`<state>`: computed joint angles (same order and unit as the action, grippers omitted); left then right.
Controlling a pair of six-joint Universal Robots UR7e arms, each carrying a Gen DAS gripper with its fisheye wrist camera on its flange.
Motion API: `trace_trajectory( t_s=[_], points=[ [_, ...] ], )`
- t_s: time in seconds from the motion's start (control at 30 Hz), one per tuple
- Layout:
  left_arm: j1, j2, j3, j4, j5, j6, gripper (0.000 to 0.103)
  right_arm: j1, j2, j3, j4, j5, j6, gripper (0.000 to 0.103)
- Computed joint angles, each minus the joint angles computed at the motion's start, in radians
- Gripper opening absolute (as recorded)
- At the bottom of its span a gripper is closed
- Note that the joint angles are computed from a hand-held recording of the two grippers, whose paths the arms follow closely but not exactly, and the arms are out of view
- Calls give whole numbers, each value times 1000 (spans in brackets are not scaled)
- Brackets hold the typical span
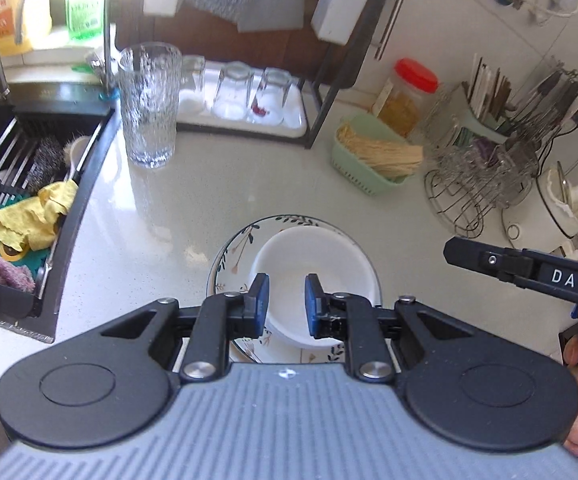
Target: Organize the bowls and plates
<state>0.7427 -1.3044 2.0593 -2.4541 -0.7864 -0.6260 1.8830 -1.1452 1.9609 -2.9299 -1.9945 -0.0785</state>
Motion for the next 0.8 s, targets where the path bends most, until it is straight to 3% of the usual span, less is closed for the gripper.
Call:
trace_trajectory(
  t_s=[0.13, 0.43, 0.67, 0.8],
  points=[
    [-106, -65, 76, 44, 66, -106, 21, 23, -79, 65, -31, 17, -27, 41],
    [-356, -214, 190, 373, 151, -512, 21, 83, -256, 229, -79, 17, -89, 41],
    [-489, -275, 217, 650, 112, -789, 22, 107, -348, 329, -120, 28, -160, 41],
    [-532, -302, 214, 758, 105, -879, 35, 124, -366, 367, -149, 1, -173, 41]
  ],
)
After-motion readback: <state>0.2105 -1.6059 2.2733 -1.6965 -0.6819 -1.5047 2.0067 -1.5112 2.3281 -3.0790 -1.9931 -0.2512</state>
